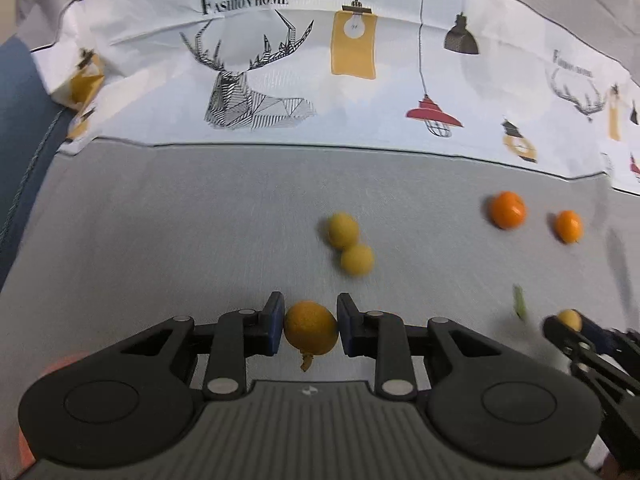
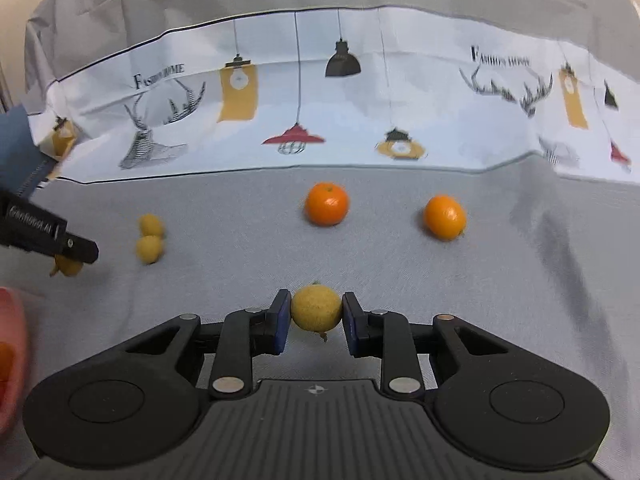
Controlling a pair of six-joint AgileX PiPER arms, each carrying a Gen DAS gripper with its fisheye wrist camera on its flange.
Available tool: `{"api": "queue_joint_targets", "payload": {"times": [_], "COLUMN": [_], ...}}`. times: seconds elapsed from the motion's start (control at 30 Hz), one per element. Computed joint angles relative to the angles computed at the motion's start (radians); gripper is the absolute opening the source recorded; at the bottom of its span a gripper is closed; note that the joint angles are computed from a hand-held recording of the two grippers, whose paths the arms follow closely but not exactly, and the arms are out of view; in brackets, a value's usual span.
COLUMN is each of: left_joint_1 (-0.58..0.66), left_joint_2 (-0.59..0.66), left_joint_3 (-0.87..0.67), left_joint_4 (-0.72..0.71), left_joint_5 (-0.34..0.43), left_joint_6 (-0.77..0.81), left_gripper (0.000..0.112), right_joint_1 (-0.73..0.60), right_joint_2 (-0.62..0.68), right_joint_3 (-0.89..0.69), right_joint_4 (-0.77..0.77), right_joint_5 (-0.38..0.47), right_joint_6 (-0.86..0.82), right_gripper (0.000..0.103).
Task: Organize fruits
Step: 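Close the right tool on the yellow-green fruit while the left tool grasps a yellow fruit, then carry both yellow fruits over the pink plate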
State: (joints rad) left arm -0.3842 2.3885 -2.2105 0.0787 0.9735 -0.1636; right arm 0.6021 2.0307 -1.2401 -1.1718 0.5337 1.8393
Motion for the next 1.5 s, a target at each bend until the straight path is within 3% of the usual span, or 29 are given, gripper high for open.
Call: {"api": "queue_joint_targets", "payload": {"times": [0.17, 0.27, 0.4, 0.57, 1.0, 1.27, 1.5], "left_joint_1": [-0.011, -0.006, -0.001, 0.001, -0.015, -0.036, -0.075], "left_joint_2": [-0.317, -0.486, -0.692, -0.913, -1.342, -1.477, -1.524], "left_joint_3": [0.436, 0.642, 0.864, 1.054, 1.267, 1.296, 1.285], "left_joint_4": [0.033, 0.024, 0.015, 0.02, 0.094, 0.115, 0.195], "left_joint_5": [-0.114, -0.137, -0.14, -0.137, -0.071, -0.005, 0.034], "left_joint_6": [-0.049, -0.046, -0.042, -0.04, -0.099, -0.154, -0.235], "left_gripper": [0.031, 0.031, 0.031, 0.031, 0.031, 0.031, 0.031], "right_joint_1": [0.073, 0.14, 0.239, 0.388, 0.692, 0.805, 0.819], "right_joint_2": [-0.111, -0.17, -0.237, -0.282, -0.256, -0.23, -0.207], "right_joint_3": [0.006, -0.005, -0.01, -0.057, -0.245, -0.329, -0.372], "right_joint_4": [0.26, 0.396, 0.479, 0.475, 0.35, 0.284, 0.264], "right_joint_5": [0.014, 0.071, 0.134, 0.235, 0.496, 0.607, 0.614], "right_joint_6": [-0.172, -0.242, -0.235, -0.181, -0.128, -0.144, -0.175], "right_gripper": [0.028, 0.028, 0.028, 0.028, 0.028, 0.028, 0.028]}}
